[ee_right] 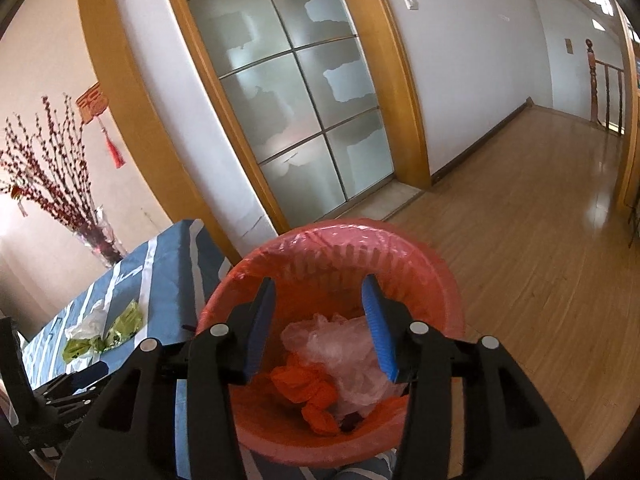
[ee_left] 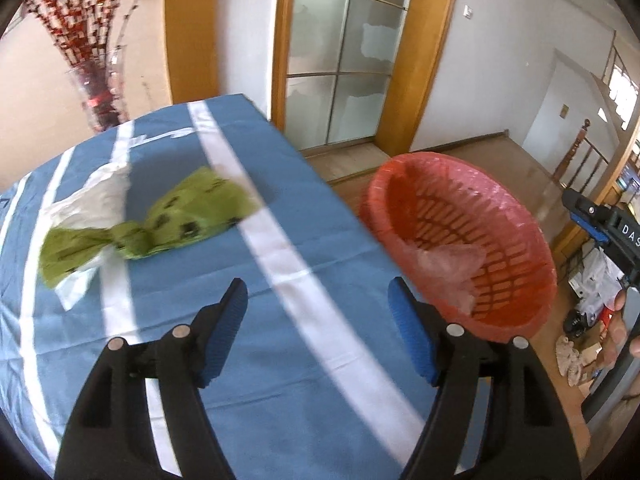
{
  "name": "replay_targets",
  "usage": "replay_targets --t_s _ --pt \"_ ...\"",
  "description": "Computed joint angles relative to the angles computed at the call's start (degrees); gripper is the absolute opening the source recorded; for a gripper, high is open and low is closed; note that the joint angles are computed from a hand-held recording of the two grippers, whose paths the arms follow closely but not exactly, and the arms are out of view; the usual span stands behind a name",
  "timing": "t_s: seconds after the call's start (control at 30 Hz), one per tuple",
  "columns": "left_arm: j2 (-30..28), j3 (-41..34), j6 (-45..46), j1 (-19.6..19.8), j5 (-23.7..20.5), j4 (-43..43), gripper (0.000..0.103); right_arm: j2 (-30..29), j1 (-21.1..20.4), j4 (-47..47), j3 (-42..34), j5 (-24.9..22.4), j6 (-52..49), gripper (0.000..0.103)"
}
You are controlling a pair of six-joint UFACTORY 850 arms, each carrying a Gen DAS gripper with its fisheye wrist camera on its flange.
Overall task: Collect trash
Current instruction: 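Move both open tools back over the bed and grasp the green paw-print bag with the right tool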
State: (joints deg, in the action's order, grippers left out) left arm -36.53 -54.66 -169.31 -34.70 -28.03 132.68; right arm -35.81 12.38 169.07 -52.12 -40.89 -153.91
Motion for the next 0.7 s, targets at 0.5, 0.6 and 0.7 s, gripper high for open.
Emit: replay_targets --t_s 0.5,0.6,0.7 --pt "11.2 17.5 -4.8 4.7 -11.2 -4.6 0.076 -0.7 9.2 -2.8 -3.2 4.1 -1.7 0.046" --pt "13.2 20.7 -5.8 6.4 -13.2 -5.7 0.077 -1.8 12.1 -4.1 -5.4 5.8 -1.4 0.046" --pt "14.6 23.0 -6.6 8.4 -14.3 -6.4 0.077 -3.4 15.1 -5.4 -8.2 7.9 -0.9 0.046"
